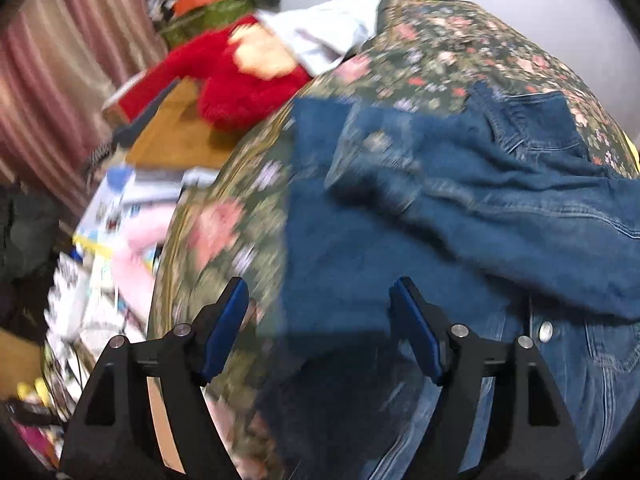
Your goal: Fold large clothes
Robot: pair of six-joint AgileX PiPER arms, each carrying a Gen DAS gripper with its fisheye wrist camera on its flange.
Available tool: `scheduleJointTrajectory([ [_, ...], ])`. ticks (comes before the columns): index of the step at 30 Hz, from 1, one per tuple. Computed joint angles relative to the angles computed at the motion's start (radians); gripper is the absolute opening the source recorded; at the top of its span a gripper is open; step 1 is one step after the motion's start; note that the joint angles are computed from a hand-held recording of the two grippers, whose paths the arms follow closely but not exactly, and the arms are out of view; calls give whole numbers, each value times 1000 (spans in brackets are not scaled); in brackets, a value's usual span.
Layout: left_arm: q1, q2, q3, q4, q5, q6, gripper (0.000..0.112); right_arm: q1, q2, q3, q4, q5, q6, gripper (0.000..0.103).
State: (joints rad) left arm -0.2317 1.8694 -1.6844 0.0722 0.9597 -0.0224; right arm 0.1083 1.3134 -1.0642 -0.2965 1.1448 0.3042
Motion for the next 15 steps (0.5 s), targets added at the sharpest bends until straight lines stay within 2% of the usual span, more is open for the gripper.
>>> scheduleJointTrajectory([
  [6, 96, -89, 94, -80, -5, 27, 75, -76, -4, -7, 53, 7, -41, 9],
  [11, 102, -126, 82, -104, -10, 13, 75, -144, 11, -113, 146, -3, -97, 9],
  [15, 83, -141, 86, -140, -21, 5, 76, -108, 94, -201, 125, -27, -58, 9],
])
